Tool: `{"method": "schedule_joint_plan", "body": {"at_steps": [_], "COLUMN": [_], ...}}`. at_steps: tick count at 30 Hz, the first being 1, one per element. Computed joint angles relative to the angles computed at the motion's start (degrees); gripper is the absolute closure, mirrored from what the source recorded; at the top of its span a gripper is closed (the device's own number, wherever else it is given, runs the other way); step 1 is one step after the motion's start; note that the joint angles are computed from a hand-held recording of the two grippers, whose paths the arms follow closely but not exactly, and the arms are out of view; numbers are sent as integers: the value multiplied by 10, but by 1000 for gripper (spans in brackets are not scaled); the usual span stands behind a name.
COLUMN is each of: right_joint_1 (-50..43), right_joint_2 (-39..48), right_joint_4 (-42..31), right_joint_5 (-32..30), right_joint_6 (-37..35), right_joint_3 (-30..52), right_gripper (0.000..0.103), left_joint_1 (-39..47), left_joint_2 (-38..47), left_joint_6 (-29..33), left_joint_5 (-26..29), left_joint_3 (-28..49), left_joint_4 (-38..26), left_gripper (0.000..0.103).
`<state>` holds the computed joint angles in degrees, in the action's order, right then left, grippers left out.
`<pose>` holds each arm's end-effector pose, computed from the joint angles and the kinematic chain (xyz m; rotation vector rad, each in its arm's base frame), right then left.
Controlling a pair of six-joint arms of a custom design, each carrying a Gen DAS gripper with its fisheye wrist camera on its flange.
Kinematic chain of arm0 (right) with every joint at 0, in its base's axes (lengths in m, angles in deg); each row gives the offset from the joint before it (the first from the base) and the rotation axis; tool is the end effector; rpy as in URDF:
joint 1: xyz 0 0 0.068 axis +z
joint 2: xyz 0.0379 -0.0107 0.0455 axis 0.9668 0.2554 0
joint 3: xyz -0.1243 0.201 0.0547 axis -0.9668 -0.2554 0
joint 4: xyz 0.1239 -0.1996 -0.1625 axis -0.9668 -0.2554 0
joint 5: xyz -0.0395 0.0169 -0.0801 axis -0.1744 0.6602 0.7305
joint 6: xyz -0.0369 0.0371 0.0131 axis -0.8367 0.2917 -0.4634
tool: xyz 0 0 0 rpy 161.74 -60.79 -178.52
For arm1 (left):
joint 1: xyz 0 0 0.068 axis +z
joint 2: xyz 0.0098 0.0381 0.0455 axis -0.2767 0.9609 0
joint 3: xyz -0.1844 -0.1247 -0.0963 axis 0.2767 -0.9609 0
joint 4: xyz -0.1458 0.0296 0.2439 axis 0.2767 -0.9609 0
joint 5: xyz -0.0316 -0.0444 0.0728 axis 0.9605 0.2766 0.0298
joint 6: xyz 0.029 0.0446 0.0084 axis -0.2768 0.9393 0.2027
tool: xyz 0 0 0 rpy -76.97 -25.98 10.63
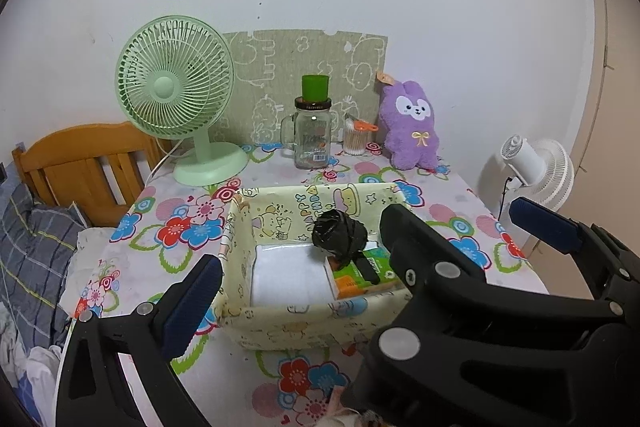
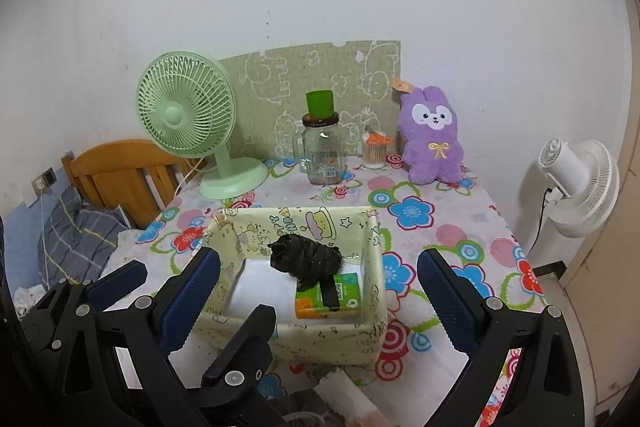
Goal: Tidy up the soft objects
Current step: 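Withdraw both grippers from the box back toward the remaining items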
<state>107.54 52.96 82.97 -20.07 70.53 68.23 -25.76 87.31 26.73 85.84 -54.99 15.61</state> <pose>0.2364 0.1303 0.1632 0.1326 2.1567 0.0505 0.2525 -0.0479 0.1455 0.2950 2.1638 -0.2207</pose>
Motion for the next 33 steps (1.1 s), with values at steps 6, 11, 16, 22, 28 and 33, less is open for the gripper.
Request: {"method": "schedule_joint_plan", "body": {"at_steps": [6,11,16,22,28,33], "right_joint_1": [22,45,67,104,134,159], "right_joint_2": [-54,-102,-143,-196,-231,-252], "right_joint_4": [-28,-55,-77,-113,-143,-165], "right_joint_5": [24,47,64,94,119,137], "right_joint_6": [11,27,42,64,75,100], "right_joint_3": [-25,-47,-72,-96,-114,-131], "right_gripper": [3,3,3,3,3,3], "left_joint_1": [-10,-19,-31,-44,-58,-67], "left_joint_2": [-64,-114,-179,-266,-348,-399], "left_joint_6": [-7,-12,-18,-22,-28,-26], "left_joint_5": [-10,-15,-26,-40,-48,-52], "left_joint_3": [-35,-61,-94,-134,-170,-194], "left_joint_4": [-17,-36,-65,-101,-145,-175], "left_gripper": [0,0,0,0,0,0]}}
